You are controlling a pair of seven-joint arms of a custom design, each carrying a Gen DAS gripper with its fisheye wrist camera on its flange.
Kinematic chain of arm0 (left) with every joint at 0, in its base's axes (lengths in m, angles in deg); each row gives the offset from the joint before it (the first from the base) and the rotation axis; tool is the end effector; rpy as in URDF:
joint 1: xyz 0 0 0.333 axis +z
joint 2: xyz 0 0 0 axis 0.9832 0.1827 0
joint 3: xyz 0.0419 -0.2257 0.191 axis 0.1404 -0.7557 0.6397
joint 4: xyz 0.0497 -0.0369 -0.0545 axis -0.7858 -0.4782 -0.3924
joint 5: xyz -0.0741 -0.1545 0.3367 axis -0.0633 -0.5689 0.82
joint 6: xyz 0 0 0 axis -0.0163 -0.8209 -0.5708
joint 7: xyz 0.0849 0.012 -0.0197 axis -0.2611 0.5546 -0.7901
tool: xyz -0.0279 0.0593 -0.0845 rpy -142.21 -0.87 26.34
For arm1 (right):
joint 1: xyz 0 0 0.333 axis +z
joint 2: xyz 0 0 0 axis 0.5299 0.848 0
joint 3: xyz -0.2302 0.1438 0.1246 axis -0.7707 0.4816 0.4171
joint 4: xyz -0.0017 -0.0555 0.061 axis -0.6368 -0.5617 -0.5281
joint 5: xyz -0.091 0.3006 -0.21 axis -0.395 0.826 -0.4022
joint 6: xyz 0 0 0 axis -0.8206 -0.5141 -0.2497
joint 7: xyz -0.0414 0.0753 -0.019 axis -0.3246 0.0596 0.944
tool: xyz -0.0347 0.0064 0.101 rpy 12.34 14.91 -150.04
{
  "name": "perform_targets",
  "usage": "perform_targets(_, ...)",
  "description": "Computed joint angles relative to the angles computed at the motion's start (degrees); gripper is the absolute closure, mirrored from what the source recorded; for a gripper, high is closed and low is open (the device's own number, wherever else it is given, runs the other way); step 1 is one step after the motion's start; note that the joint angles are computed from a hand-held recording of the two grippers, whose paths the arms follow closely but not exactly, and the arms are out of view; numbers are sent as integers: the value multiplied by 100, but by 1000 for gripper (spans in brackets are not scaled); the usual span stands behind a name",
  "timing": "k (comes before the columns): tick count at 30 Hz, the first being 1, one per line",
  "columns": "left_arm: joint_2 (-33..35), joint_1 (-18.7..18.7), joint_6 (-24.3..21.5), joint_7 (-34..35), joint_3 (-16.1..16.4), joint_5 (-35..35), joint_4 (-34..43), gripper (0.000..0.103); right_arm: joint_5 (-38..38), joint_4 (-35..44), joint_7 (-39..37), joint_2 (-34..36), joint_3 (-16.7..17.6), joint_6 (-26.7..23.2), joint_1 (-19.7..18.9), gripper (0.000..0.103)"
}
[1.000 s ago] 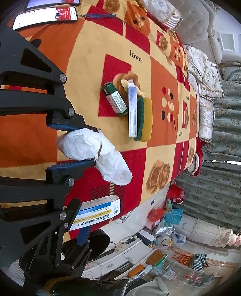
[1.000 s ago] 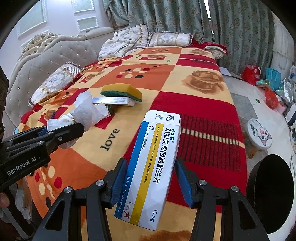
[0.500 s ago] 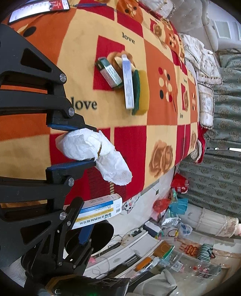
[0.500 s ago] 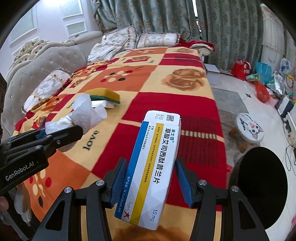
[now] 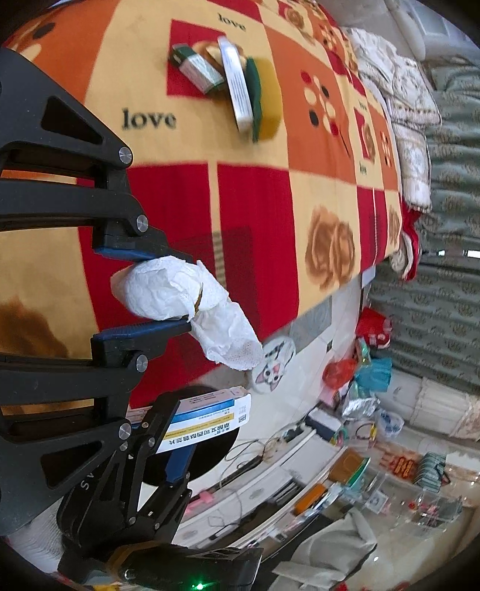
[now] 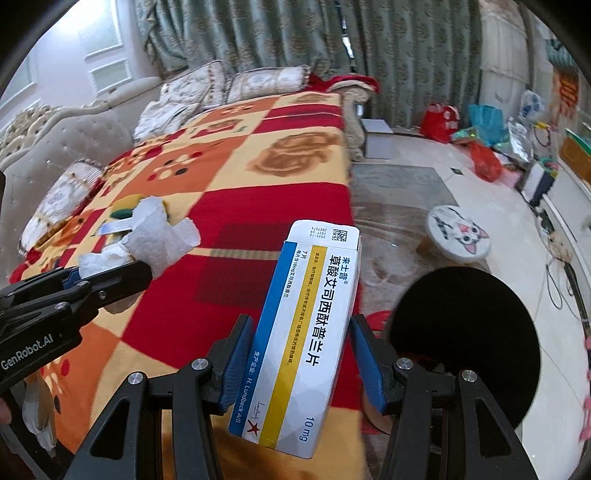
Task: Collect trash
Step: 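Carry the tissue and medicine box to the black bin while both tools release them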
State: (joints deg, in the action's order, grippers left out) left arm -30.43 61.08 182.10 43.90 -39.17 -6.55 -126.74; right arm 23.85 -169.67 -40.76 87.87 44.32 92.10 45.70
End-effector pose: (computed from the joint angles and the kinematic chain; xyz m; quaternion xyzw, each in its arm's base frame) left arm 0.5630 -0.3183 0.3833 -0.6883 0.6347 -0.3021 0.1793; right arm 0.6045 0.1913 0.3292 -0.7836 0.5191 -0.1183 0.3202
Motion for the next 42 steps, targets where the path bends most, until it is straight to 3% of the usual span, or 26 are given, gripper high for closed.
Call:
perform_targets(8, 698, -61, -283, 888, -290, -595, 929, 77, -86, -45, 199, 9, -240, 7, -170, 51)
perform_targets(21, 1687, -311, -623, 1976, -463, -1461, 2270, 77, -127, 45, 375, 193, -400, -23, -524, 51)
perform_targets(33, 2971, -319, -937, 3287, -935, -2649, 3990, 77, -368, 318, 795, 573, -603, -207, -772, 51)
perform_targets(37, 3484, -331, -1101, 3707, -1134, -3089, 4700, 68, -396, 504, 931, 749, -615, -292, -866, 50)
perform_targets(39, 3568, -373, -1161, 3781, -1101, -3238, 4838, 51, -489, 591, 1131, 816, -706, -397, -822, 45)
perform_targets(41, 3499, -369, -1081, 3794, -1059, -3324, 4709, 50, -461, 593, 1131, 824, -639, -362, -879, 33)
perform_targets(42, 3438, -373, -1053, 3785, -1019, -3328, 4620, 50, -451, 583, 1109, 821, -607, -339, -896, 33)
